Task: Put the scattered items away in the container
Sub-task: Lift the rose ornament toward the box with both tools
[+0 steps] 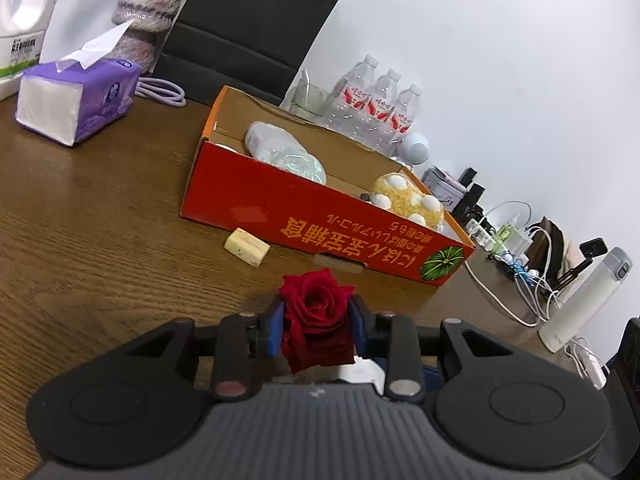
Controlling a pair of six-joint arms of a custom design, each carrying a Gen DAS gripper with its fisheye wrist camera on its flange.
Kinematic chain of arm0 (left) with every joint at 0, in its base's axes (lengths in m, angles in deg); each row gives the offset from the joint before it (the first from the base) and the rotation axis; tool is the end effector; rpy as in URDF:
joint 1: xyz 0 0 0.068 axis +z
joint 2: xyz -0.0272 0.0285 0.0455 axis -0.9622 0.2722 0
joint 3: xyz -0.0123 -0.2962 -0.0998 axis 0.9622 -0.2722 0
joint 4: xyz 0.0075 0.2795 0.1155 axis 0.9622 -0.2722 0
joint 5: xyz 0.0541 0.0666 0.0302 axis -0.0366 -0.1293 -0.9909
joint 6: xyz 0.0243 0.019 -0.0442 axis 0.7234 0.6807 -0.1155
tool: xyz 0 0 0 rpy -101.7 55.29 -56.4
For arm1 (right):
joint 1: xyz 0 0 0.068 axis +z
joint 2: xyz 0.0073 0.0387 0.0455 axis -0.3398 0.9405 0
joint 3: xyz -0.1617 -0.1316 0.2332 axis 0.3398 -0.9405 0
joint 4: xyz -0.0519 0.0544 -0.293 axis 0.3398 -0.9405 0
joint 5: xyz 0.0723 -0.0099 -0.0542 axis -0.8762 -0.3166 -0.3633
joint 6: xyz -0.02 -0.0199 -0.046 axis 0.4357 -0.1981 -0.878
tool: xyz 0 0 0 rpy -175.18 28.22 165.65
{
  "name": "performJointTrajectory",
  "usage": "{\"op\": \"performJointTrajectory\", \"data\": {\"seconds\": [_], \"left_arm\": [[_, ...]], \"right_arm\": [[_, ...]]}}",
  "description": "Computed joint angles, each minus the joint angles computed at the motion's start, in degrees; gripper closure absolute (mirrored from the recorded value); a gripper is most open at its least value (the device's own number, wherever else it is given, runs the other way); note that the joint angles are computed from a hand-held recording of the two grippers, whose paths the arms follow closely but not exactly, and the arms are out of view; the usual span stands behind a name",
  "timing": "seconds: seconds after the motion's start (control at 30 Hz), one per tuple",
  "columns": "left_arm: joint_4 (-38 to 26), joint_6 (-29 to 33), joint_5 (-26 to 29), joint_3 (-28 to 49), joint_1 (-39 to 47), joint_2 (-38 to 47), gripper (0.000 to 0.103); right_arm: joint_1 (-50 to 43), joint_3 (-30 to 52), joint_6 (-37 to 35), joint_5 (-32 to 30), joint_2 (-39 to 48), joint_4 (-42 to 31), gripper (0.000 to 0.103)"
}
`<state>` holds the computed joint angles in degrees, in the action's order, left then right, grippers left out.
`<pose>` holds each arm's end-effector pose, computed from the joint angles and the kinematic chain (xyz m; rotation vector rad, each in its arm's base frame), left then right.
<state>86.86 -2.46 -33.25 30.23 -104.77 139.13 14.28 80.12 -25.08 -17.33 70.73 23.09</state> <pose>0.2501 -0.1458 0.0295 -0.0667 2.1496 -0.6133 0.2337 0.1569 0.0175 -0.5078 2.1663 0.3530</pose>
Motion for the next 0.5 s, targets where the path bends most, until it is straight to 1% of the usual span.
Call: {"op": "performJointTrajectory", "data": {"seconds": [0.1, 0.3, 0.5], "left_arm": [[-0.6, 1.5, -1.2, -1.1, 0.3, -1.2, 0.069], [-2.4, 5.1, -3.9, -2.4, 0.0, -4.0, 0.068], [-4.4, 6.0, -5.8, -0.9, -2.3, -3.3, 0.068]], "right_arm": [[0.1, 0.3, 0.1, 1.1, -0.1, -0.1, 0.065], [-4.2, -1.1, 0.5, 3.3, -2.7, -0.4, 0.065], [-5.4, -1.5, 1.3, 5.1, -3.1, -0.3, 0.065]]}}
